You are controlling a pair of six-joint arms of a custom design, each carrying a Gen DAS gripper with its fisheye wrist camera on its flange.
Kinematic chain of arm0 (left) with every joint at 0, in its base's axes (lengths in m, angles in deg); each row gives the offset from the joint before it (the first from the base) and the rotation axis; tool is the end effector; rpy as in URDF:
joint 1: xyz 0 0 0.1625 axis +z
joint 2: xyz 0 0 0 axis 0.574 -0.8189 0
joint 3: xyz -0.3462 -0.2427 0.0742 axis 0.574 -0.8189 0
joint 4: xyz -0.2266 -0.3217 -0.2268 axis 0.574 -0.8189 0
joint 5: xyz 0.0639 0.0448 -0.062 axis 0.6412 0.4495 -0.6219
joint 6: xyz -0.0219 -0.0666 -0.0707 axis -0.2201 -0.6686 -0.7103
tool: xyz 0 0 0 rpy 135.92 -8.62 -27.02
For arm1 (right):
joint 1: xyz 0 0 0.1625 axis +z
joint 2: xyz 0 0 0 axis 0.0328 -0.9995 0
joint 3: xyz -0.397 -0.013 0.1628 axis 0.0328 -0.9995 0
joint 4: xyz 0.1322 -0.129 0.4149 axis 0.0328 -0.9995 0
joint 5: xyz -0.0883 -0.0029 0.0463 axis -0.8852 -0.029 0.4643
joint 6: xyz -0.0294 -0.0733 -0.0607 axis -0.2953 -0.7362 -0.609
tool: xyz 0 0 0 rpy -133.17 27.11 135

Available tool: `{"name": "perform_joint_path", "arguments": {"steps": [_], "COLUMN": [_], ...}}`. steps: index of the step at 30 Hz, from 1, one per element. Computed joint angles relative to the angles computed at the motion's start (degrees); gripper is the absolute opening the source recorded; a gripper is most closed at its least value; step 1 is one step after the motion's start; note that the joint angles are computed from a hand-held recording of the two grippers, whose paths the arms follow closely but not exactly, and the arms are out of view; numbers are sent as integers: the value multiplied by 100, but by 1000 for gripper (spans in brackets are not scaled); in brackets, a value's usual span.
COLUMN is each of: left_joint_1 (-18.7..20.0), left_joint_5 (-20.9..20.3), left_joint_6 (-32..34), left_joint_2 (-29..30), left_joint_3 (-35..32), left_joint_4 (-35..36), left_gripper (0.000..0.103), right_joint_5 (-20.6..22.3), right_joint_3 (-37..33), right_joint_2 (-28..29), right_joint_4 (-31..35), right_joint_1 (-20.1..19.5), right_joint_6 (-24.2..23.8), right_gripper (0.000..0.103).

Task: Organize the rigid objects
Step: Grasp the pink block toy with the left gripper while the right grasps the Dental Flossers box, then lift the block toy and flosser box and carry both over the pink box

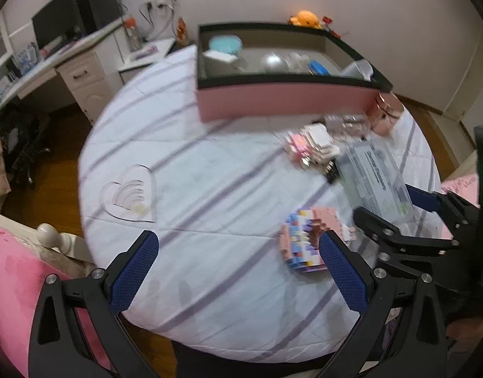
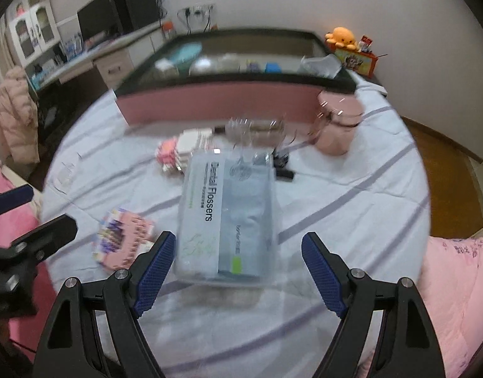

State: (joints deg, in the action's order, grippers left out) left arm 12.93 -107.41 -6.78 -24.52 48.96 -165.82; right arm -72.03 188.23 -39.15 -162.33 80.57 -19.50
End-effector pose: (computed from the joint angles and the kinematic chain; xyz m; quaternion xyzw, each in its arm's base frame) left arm -0.3127 -0.6559 -0.0215 0.1564 0.9012 -0.2145 0.3426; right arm 0.0025 -0.6685 0.2467 0.1704 -0.9012 0.2326 0.3236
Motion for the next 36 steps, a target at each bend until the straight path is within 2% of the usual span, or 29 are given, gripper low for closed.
{"name": "perform_joint_path", "arguments": {"steps": [1, 2, 5, 8, 10, 11, 14, 24, 36], "left_joint_1": [8, 10, 11, 74, 20, 4, 27, -34, -456], "left_joint_5": [-68, -126, -325, -544, -259, -259, -442, 20, 603], "left_joint_6": [36, 62, 253, 211, 315, 376, 356, 226, 823], "left_joint_2": [57, 116, 389, 721, 821, 802, 701, 524, 107], "left_joint_3": [-58, -121, -423, -811, -728, -667, -636, -481, -40], "left_joint_4": [16, 60, 254, 699, 304, 126, 144, -13, -1157], "left_gripper": [103, 103, 103, 100, 88, 69, 69, 69, 69], "right_joint_5": [88, 200, 281, 95, 181, 223, 193, 432, 949], "right_joint_3": [-3, 9, 89, 153, 153, 163, 163, 268, 832], "right_joint_2": [-11, -60, -271, -390, -468, -488, -468, -605, -1225], "right_joint_4": [69, 133, 201, 51, 158, 184, 124, -96, -937], "right_joint_1": [-54, -104, -240, -315, -368, -382, -368, -278, -19], "right_joint_6": [-4, 7, 69, 25, 53, 38, -61, -200, -434], "right_gripper": [76, 62, 62, 63, 63, 63, 63, 62, 62]}}
